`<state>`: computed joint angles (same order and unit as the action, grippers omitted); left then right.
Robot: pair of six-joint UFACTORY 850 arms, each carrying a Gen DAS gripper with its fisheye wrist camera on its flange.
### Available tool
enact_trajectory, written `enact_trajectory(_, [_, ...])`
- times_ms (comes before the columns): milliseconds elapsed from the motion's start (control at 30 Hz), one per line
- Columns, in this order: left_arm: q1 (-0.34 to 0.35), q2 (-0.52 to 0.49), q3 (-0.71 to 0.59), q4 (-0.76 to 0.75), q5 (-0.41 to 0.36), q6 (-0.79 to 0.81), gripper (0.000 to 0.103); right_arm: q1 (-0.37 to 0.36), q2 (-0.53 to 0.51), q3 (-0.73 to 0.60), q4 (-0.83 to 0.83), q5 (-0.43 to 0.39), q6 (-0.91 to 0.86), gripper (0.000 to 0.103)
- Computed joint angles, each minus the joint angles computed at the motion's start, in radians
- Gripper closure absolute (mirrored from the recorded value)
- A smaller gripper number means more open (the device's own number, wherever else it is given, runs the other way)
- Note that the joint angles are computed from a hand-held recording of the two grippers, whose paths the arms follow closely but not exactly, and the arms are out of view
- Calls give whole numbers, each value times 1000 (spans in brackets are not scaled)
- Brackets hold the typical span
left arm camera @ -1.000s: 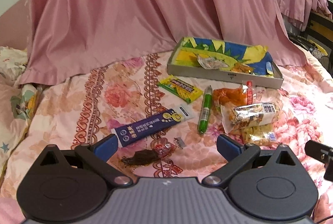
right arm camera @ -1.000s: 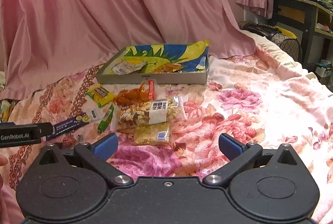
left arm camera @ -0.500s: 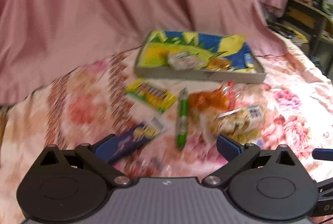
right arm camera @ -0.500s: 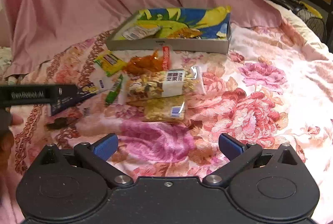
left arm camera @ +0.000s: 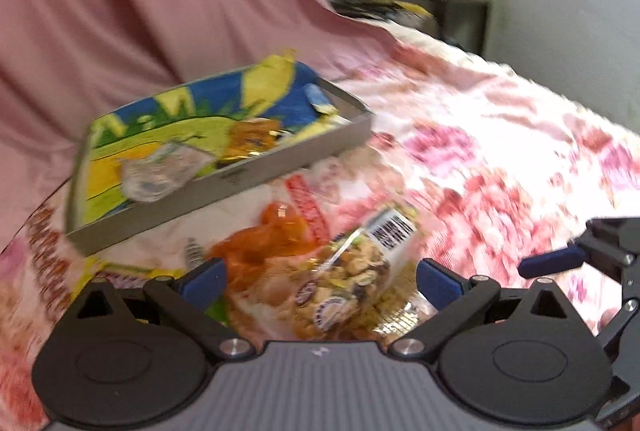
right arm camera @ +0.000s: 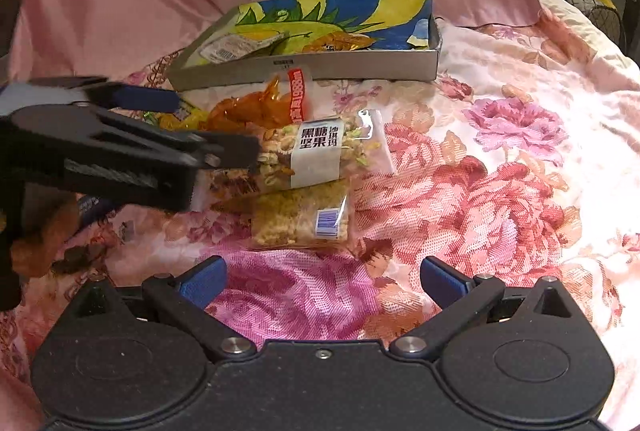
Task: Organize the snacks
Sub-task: 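Grasp the nut-mix bag with the left gripper while the right grasps the rice-cracker bag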
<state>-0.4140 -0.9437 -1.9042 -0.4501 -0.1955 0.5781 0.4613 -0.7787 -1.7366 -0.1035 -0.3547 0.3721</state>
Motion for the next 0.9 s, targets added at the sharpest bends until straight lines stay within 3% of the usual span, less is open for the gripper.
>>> enact_trajectory(100, [-7, -36, -45, 2, -37, 65, 0, 6, -21, -24, -17, -16, -5, 1])
enact_trajectory(267, [-11, -73, -90, -27, -61, 154, 1, 27, -54, -56, -288, 3, 161, 1])
enact_trajectory(400, [4, -121, -175, -48, -158, 143, 5, 32, -84, -89, -318, -37, 159, 1])
enact_trajectory(500, [13, -151, -230, -9, -244, 76, 14, 34, -87, -89, -325, -37, 153, 1])
enact_trajectory(533, [13, -156, -239, 28, -257, 39, 22, 34, -86, -87, -322, -33, 148, 1])
enact_trajectory(667, [11, -154, -240, 118, -259, -87, 40, 39, -77, -70, -371, -5, 177, 1])
enact_trajectory(900, [18, -147, -250, 205, -335, -331, 50, 46, -78, -61, -478, 5, 233, 1])
